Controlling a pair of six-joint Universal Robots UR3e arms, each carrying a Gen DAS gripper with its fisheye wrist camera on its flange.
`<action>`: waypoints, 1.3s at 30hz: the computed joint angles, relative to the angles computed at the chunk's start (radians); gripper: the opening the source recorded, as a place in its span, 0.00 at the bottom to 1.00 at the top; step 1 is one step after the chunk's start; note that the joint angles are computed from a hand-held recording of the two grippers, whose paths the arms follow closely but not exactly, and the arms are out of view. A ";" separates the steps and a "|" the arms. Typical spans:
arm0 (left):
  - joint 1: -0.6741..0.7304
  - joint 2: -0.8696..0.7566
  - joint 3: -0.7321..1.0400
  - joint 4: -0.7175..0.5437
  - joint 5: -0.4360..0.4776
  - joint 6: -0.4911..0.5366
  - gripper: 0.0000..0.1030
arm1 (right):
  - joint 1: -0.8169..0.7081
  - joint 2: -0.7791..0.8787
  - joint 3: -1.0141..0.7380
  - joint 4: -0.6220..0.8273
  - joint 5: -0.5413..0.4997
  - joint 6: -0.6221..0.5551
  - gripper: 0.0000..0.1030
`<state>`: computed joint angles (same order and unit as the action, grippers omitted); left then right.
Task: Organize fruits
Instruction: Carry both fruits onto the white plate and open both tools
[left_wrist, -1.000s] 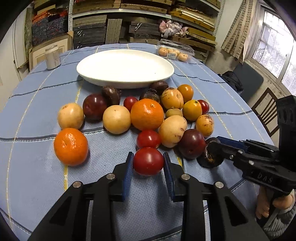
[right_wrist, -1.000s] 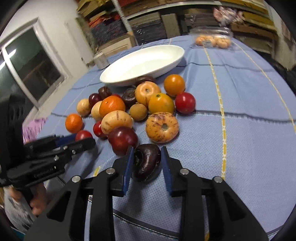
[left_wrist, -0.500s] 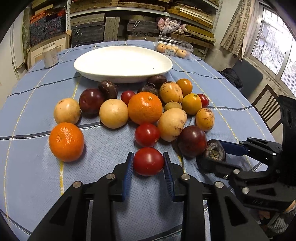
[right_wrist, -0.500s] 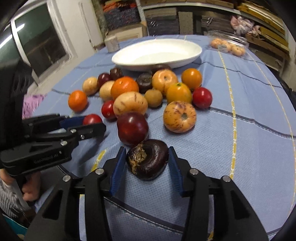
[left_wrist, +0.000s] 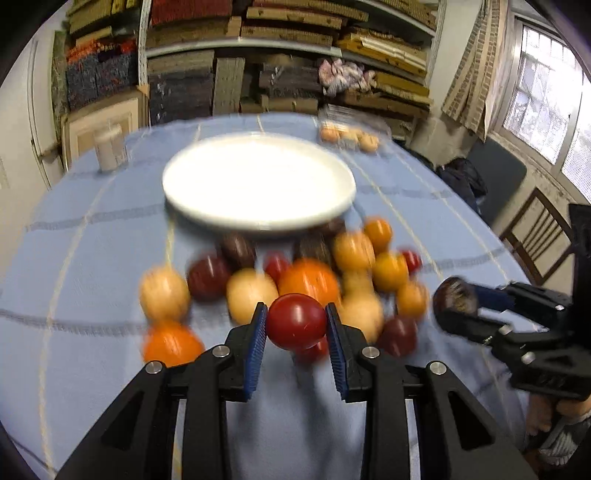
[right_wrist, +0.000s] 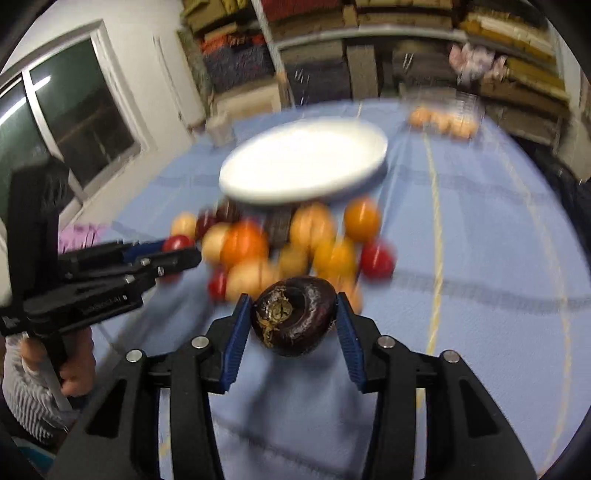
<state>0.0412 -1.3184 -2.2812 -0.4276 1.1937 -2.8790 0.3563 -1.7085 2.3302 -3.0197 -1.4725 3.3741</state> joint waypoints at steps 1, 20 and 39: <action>-0.014 -0.053 0.058 0.015 0.013 -0.016 0.31 | -0.009 0.012 -0.045 0.010 -0.007 -0.013 0.43; -0.052 -0.518 0.494 0.052 0.107 -0.171 0.61 | -0.137 0.497 -0.579 0.062 0.072 -0.015 0.50; 0.428 0.394 -0.346 -0.059 -0.112 0.188 0.70 | -0.200 0.025 0.343 -0.521 0.168 0.059 0.72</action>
